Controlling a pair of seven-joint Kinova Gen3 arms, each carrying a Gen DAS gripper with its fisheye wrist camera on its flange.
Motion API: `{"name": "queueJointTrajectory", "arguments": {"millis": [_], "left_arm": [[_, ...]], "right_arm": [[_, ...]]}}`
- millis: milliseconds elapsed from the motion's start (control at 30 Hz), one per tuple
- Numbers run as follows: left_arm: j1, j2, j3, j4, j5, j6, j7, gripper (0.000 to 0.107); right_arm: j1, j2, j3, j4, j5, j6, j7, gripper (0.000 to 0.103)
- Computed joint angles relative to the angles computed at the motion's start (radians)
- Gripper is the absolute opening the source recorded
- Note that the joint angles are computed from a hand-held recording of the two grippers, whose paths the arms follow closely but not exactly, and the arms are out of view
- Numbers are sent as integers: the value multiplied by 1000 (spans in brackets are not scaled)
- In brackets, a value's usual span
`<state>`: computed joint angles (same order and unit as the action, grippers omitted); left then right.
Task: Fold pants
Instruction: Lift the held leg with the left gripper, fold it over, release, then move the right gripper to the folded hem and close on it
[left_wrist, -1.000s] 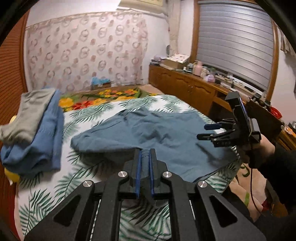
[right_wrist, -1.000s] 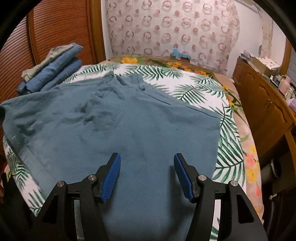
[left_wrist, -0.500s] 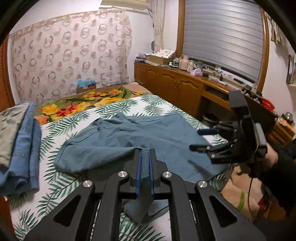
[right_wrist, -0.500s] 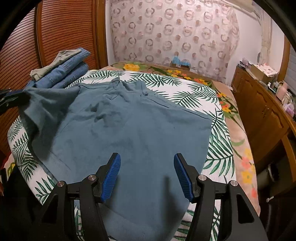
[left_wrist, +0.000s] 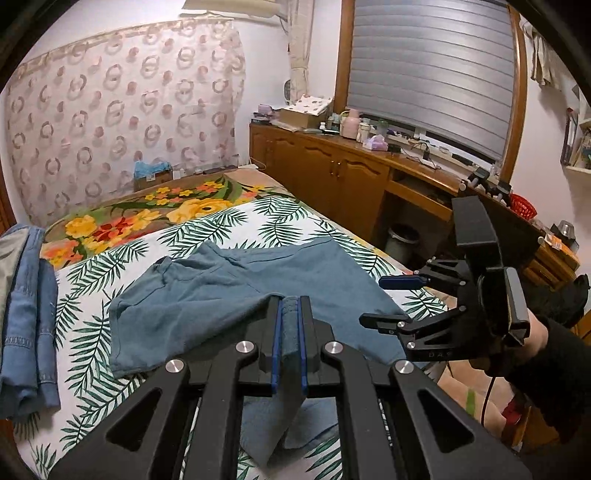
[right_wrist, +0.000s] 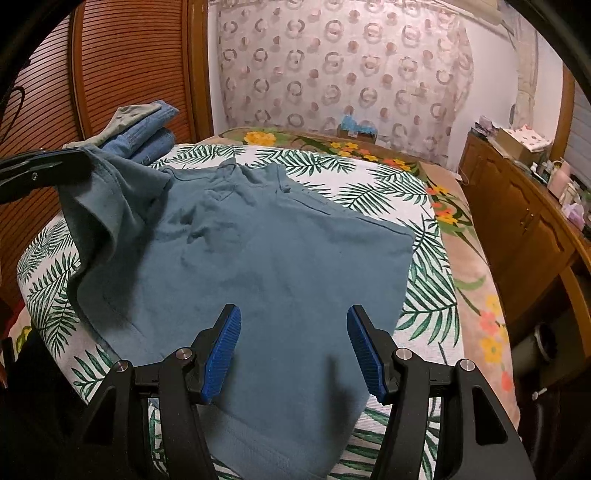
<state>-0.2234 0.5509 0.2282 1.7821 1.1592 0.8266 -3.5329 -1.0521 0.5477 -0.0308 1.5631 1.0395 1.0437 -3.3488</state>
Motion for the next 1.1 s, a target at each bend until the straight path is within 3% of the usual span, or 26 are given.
{"name": "queueJointTrajectory", "arguments": {"millis": [333, 433, 500, 667, 800, 1100], "left_arm": [[8, -15, -10, 40, 27, -63, -34, 9], [-9, -15, -8, 48, 40, -55, -55, 24], [-18, -15, -10, 52, 52, -52, -72, 43], [-33, -6, -24, 48, 65, -35, -84, 72], [-43, 13, -39, 47, 85, -49, -87, 72], [-59, 71, -31, 21, 23, -120, -23, 72]], "right_arm": [[-17, 1, 2, 11, 27, 9, -67, 62], [-16, 4, 2, 11, 38, 5, -82, 62], [-15, 9, 1, 6, 43, 3, -86, 62], [-18, 20, 5, -1, 56, -11, -101, 62], [-21, 24, 8, -2, 71, -31, -114, 62], [-17, 32, 13, 9, 108, -115, -137, 62]]}}
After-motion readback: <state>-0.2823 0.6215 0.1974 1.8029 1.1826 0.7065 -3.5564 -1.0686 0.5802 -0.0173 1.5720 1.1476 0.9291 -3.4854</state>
